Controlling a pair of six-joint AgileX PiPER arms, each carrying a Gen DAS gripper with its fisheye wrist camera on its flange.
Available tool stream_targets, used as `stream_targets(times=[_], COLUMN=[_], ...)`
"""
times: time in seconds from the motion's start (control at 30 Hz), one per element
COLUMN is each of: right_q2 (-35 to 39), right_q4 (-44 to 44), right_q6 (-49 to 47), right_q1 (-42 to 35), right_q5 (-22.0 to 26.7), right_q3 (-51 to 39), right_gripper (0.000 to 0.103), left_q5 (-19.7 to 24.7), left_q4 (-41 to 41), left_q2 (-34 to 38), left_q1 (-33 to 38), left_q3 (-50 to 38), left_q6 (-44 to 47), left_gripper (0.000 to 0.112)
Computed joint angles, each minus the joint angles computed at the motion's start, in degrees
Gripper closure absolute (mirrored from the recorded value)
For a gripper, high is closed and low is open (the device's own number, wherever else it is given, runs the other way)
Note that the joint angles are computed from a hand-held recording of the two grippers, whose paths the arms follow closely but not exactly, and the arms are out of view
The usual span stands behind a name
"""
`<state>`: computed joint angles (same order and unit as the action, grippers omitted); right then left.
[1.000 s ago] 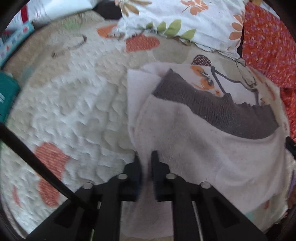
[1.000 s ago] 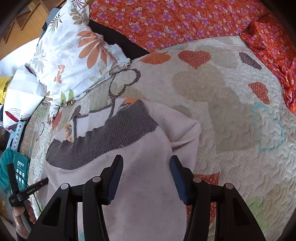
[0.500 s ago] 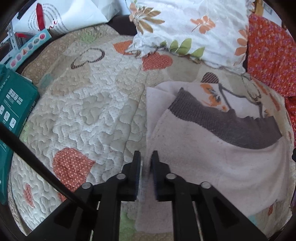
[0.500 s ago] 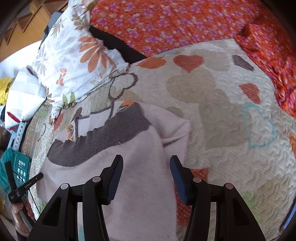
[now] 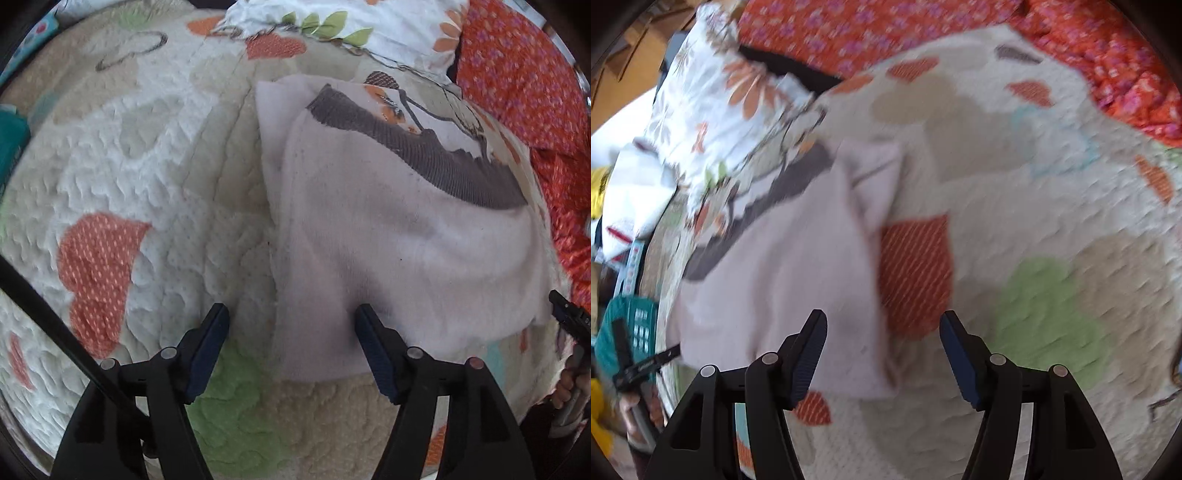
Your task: Fold small clothes
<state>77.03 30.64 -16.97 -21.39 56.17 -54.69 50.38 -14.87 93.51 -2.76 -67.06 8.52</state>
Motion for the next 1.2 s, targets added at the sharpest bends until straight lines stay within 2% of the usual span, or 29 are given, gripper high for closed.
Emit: stream_targets(times=[0.03,0.07,0.1,0.13,0.17,0.2,0.33,0.37,0.43,0.47,0.53,0.57,0.6,0.63,0.67,0.7,0.73,0.8,0.87,0.93,1.03,1.2], right_q2=[0.0,0.5,0.4,0.3,0.0,-0.9,-2.9,-3.4,-4.0,-4.3,-5.0,-6.2,-6.8,-8.3,-8.8,-9.2,-9.2,-7.4,-4.0,0.5,8.1,18.9], right_q4=[0.1,0.1,-0.4,-1.5,-1.5,-2.3,-8.8,-13.3,-22.1,-23.3,-19.3,-17.4,-17.8,-20.5,-23.8,-25.7,-28.7,-32.8,-36.8,-39.1,-39.2,-39.7], right_q6=[-0.3,-1.0,-1.2,-1.2,-1.5,-1.2,3.7,6.9,13.9,14.8,12.4,11.6,12.2,14.7,18.4,20.6,23.8,28.5,32.9,35.7,37.8,38.1], right_q1=[1.1,2.9,4.3,5.8,5.8,5.6,4.2,4.7,6.7,5.9,1.9,0.5,1.0,3.4,7.4,10.1,15.1,24.3,34.7,43.5,53.2,64.8], right_q5=[-0.4,-0.4,-0.4,0.3,0.6,0.7,-0.6,-2.1,-3.7,-3.4,-1.6,-0.3,0.1,0.7,1.1,1.8,3.0,5.0,7.2,8.0,7.1,4.0], right_q3=[0.7,1.0,1.1,0.3,0.0,-0.5,-2.0,-1.6,-1.3,-1.0,-1.1,-1.5,-2.1,-3.5,-5.3,-6.7,-9.7,-14.9,-20.8,-25.3,-29.8,-34.4], right_gripper=[0.035,0.039,0.069,0.087,0.091,0.091,0.093,0.094,0.094,0.094,0.094,0.093,0.093,0.093,0.092,0.087,0.083,0.061,0.054,0.052,0.051,0.05], left_q5=[0.0,0.0,0.5,1.0,1.2,1.6,2.4,3.0,4.0,4.3,4.0,4.0,4.0,3.7,3.4,3.0,2.6,2.6,1.2,-1.7,-3.2,-3.5], left_q4=[1.1,2.1,3.2,3.9,4.7,5.5,9.0,9.0,9.1,9.0,8.9,8.1,6.0,3.8,2.1,0.6,-0.9,-6.4,-10.9,-11.2,-3.8,-6.6], left_q2=[-0.1,-0.1,0.1,0.0,-0.1,-0.2,0.1,0.3,0.0,-0.3,-1.8,-2.3,-2.9,-3.4,-3.8,-4.0,-3.9,-3.5,-2.5,-1.7,-0.8,-2.0], left_q1=[-0.8,-1.5,-2.3,-3.0,-3.4,-3.8,-5.3,-5.0,-4.9,-4.7,-4.1,-3.4,-1.9,-0.3,1.3,3.0,4.3,8.1,10.8,12.7,14.3,23.3], left_q3=[-0.1,-0.2,-0.7,-1.1,-1.4,-1.8,-2.8,-3.4,-4.4,-4.9,-5.8,-6.4,-7.2,-7.8,-8.1,-8.7,-9.5,-10.7,-11.3,-11.3,-11.6,-10.2], left_q6=[-0.4,-1.1,-1.9,-2.4,-3.0,-3.4,-5.8,-5.3,-3.7,-3.0,-3.3,-3.2,-2.6,-2.4,-2.6,-3.9,-5.3,-5.3,-5.1,-7.5,-15.7,-14.6], left_gripper=[0.045,0.061,0.084,0.088,0.098,0.102,0.102,0.101,0.1,0.099,0.097,0.09,0.077,0.07,0.055,0.05,0.05,0.05,0.05,0.05,0.05,0.05])
